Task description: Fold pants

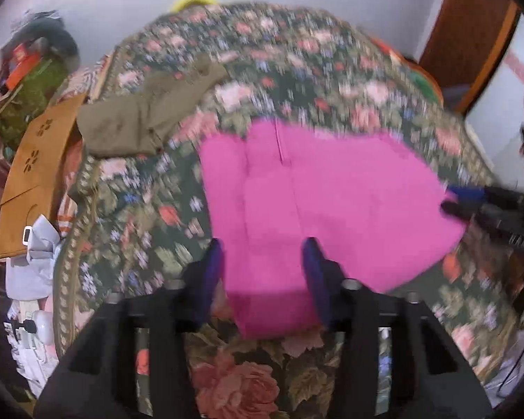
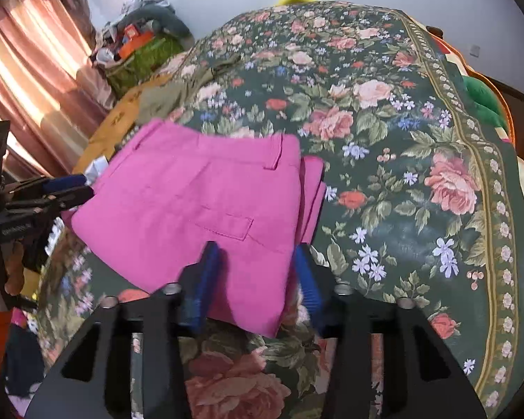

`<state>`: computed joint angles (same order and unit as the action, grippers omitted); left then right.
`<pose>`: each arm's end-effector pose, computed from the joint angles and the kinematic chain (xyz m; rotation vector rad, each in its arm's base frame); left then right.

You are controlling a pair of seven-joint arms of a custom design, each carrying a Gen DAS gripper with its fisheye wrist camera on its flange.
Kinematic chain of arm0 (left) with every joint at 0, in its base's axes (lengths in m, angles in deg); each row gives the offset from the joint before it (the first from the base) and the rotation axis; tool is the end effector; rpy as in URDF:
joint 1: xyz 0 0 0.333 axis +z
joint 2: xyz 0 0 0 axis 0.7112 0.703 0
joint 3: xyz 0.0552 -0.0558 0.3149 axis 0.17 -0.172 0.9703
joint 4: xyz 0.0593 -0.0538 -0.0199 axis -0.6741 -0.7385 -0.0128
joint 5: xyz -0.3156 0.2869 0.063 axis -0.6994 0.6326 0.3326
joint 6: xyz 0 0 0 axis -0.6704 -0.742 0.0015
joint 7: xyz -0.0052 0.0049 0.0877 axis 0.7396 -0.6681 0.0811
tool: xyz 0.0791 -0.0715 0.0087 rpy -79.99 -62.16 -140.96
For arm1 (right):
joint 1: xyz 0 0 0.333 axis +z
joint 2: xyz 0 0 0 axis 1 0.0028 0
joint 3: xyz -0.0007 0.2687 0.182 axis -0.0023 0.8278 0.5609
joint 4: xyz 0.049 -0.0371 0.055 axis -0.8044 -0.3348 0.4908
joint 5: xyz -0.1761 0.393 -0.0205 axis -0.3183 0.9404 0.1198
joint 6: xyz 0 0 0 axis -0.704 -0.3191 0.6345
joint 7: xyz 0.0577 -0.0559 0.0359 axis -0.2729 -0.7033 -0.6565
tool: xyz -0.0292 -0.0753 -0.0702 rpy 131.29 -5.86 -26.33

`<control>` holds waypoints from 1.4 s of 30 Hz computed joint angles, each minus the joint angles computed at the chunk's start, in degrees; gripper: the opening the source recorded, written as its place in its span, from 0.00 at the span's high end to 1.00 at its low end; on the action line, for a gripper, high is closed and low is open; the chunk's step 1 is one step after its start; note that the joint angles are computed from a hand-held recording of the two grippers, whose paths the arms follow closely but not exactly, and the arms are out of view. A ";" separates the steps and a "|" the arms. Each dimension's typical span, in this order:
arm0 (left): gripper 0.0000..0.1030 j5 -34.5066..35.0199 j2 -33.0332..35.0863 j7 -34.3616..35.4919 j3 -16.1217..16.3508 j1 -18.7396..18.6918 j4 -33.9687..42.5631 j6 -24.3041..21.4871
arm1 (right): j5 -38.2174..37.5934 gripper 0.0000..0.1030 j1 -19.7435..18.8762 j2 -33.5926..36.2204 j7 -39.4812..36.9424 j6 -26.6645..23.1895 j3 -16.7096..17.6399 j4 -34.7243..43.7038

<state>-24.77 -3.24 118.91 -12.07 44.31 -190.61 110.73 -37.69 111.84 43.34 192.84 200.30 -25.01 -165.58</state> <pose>0.6630 -0.1181 0.4473 -0.9539 2.7552 -0.6774 0.4466 0.3119 0.4678 -1.4036 2.1335 -0.3686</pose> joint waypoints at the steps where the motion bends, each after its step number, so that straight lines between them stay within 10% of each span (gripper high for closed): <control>1: 0.57 0.15 -0.66 0.57 -0.01 -0.12 -1.71 2.14 | -0.26 0.67 0.09 -0.10 -0.41 -0.24 0.09 -0.08; 10: 0.57 0.41 -1.89 2.63 0.57 0.22 -5.61 8.07 | 1.64 0.91 1.40 0.13 -5.45 -4.72 -0.30 0.70; 17: 0.58 1.91 -1.12 1.44 1.12 0.87 -4.43 8.26 | 5.98 0.91 1.92 -2.21 -8.85 -5.93 -0.97 -1.79; 28: 0.41 0.82 4.27 -4.16 0.11 1.36 6.53 3.77 | -1.18 0.55 -2.39 -4.56 -3.11 -8.40 0.31 -0.34; 42: 0.38 6.56 15.46 -11.35 -1.46 -3.58 19.82 -2.05 | 7.91 0.53 -3.09 7.79 -13.68 1.51 -5.23 6.46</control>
<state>-18.21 12.21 107.56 -13.53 40.74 -170.79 108.68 -29.78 108.75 51.13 179.16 201.82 -30.25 -159.11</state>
